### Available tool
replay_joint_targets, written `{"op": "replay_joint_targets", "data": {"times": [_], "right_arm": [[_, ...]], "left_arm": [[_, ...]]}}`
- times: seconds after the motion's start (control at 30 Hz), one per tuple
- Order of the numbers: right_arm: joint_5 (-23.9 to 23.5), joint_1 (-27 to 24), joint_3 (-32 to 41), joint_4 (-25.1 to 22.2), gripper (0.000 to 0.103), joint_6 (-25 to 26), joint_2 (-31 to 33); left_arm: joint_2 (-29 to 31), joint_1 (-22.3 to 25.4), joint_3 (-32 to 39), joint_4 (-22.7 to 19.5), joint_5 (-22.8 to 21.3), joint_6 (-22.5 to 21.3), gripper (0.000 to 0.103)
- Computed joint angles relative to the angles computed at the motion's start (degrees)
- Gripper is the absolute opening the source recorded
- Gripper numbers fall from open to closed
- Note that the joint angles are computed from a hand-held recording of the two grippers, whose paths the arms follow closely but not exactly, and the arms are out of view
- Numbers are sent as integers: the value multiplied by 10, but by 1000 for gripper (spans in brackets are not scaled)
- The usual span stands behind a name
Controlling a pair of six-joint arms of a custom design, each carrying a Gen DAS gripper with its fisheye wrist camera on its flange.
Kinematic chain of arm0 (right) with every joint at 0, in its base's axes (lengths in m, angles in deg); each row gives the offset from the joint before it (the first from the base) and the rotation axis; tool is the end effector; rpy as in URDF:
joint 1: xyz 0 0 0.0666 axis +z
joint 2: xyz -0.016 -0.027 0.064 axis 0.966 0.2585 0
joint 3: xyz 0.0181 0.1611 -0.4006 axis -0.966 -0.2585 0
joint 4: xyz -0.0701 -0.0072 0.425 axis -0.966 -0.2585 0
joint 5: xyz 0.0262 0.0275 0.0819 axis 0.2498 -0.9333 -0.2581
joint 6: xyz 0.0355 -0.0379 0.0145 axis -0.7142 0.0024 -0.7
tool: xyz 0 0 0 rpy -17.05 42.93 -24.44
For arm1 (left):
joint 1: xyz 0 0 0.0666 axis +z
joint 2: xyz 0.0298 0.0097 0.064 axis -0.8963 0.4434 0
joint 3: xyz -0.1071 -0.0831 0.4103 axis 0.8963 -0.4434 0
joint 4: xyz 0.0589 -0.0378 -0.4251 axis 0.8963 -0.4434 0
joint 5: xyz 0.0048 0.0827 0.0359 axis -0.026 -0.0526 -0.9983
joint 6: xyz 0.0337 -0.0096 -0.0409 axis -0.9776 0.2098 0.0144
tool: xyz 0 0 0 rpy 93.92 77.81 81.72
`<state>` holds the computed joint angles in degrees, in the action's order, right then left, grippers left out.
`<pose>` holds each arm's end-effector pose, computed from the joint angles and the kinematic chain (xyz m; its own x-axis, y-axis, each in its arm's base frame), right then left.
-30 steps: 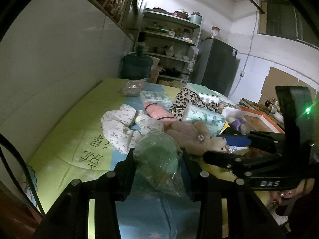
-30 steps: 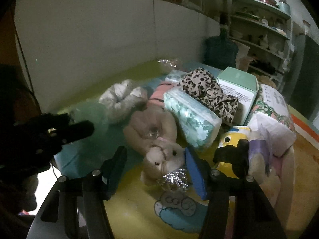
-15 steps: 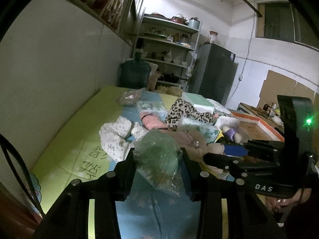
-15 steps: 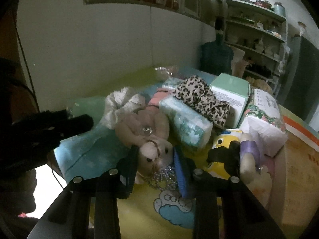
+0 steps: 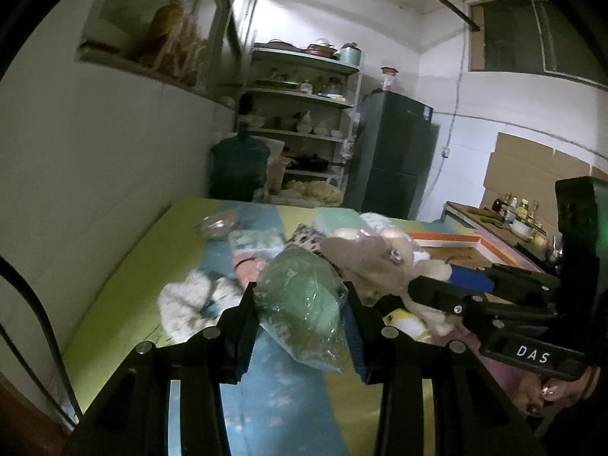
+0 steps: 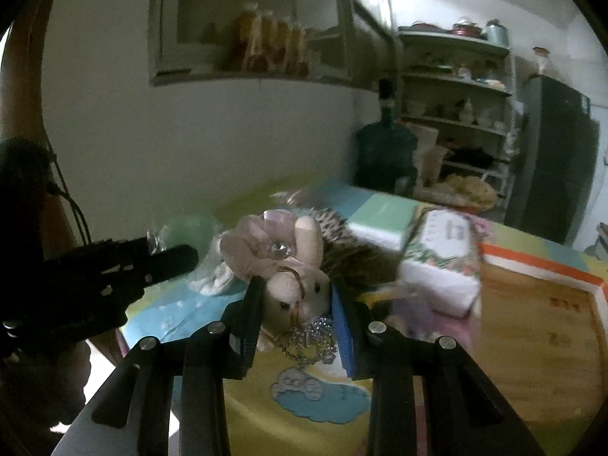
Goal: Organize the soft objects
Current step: 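Carry the green bag with the left tool while the right tool carries the bunny to the cardboard box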
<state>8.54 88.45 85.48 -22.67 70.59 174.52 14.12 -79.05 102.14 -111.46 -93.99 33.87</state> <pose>0.6192 0.1683 0.5003 -0.3377 -0.3584 -0.8703 -0.7939 0.6051 0.0588 0.5085 -0.1287 0.4871 -0.4070 -0.1998 -0.8913 -0.1540 0.9768 -0.1487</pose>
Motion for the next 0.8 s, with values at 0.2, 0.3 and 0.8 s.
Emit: {"op": "replay_joint_targets", "data": {"times": [0.2,0.3,0.8], "right_arm": [[7,-26,-6,36,35,-36,-10],[12,-42,-7,49,35,-52,-13],[33,-130,-8,100,35,-119,-11]], "left_arm": [[34,-14,52,-21,8,6,41],[55,-19,81,-35,12,10,41],[168,-70,234,-83,18,-14,41]]}}
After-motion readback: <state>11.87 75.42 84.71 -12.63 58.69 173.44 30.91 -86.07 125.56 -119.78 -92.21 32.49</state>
